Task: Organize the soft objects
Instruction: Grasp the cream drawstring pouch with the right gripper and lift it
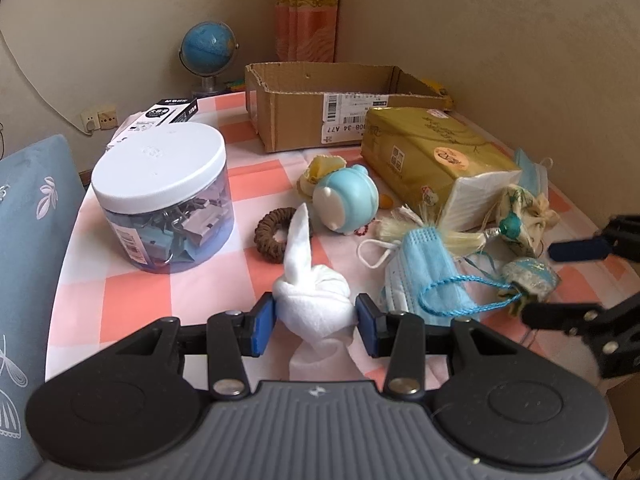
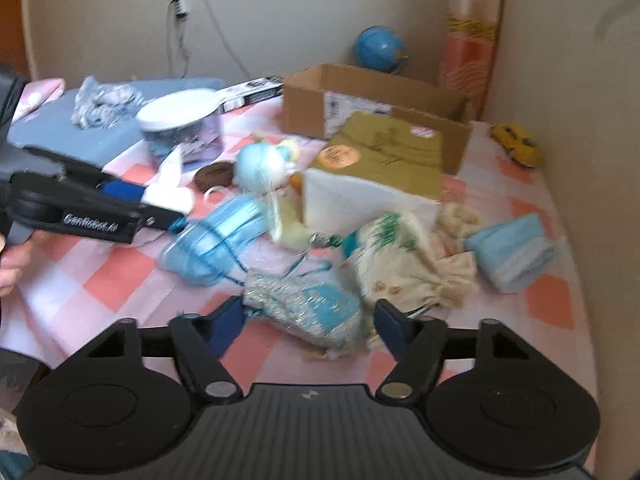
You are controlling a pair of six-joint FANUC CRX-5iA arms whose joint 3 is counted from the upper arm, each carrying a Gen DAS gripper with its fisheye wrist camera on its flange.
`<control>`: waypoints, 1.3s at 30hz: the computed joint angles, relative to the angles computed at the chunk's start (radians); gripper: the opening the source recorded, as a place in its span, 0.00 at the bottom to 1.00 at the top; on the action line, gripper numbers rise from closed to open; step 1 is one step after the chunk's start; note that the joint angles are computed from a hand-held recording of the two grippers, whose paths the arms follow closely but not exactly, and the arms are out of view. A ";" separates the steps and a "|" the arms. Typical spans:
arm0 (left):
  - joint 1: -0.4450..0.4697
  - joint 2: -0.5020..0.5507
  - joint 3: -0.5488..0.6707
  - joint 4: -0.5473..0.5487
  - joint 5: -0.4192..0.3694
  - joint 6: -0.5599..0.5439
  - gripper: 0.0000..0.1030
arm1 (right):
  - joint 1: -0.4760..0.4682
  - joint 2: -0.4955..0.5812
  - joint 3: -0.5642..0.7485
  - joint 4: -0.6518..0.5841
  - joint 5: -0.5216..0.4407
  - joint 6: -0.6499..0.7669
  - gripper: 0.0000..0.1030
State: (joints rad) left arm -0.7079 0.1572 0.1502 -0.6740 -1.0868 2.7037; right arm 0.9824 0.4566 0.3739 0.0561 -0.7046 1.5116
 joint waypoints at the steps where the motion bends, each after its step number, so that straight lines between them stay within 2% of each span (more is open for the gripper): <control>1: -0.001 0.000 0.000 -0.001 0.000 -0.001 0.41 | -0.002 -0.008 -0.014 0.010 0.019 -0.019 0.86; 5: 0.002 0.001 0.001 0.003 0.006 -0.009 0.41 | 0.002 -0.034 -0.087 0.131 0.111 -0.139 0.97; 8: 0.004 0.002 0.001 0.006 0.013 -0.015 0.41 | -0.001 -0.018 -0.105 0.249 0.153 -0.245 1.00; 10: 0.003 0.001 0.001 0.005 0.015 -0.015 0.41 | -0.010 0.006 -0.066 0.236 0.130 -0.244 1.00; 15: 0.009 0.002 0.002 0.013 0.012 -0.023 0.41 | -0.023 -0.002 -0.014 0.070 0.093 -0.081 1.00; 16: 0.009 0.003 0.002 0.013 0.011 -0.024 0.41 | -0.022 -0.006 -0.018 0.070 0.091 -0.071 1.00; 20: 0.013 0.003 0.001 0.018 0.018 -0.029 0.41 | -0.011 0.008 -0.052 0.227 0.099 -0.207 1.00; 23: 0.015 0.002 0.000 0.019 0.024 -0.030 0.41 | -0.024 0.038 -0.019 0.239 0.081 -0.239 1.00; 28: 0.024 0.005 0.000 0.033 0.031 -0.043 0.41 | -0.034 0.103 0.051 0.229 0.044 -0.201 1.00; 34: 0.035 0.004 -0.001 0.055 0.036 -0.077 0.41 | -0.030 0.123 0.080 0.216 0.021 -0.169 0.92; 36: 0.045 -0.002 -0.008 0.075 0.049 -0.095 0.41 | -0.024 0.109 0.056 0.252 0.034 -0.199 0.84; 39: 0.058 -0.014 -0.018 0.109 0.067 -0.137 0.41 | -0.021 0.100 0.054 0.266 0.012 -0.205 0.81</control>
State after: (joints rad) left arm -0.6501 0.1435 0.1320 -0.5655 -1.0197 2.5667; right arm 0.9613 0.5569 0.4281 0.3220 -0.6929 1.3064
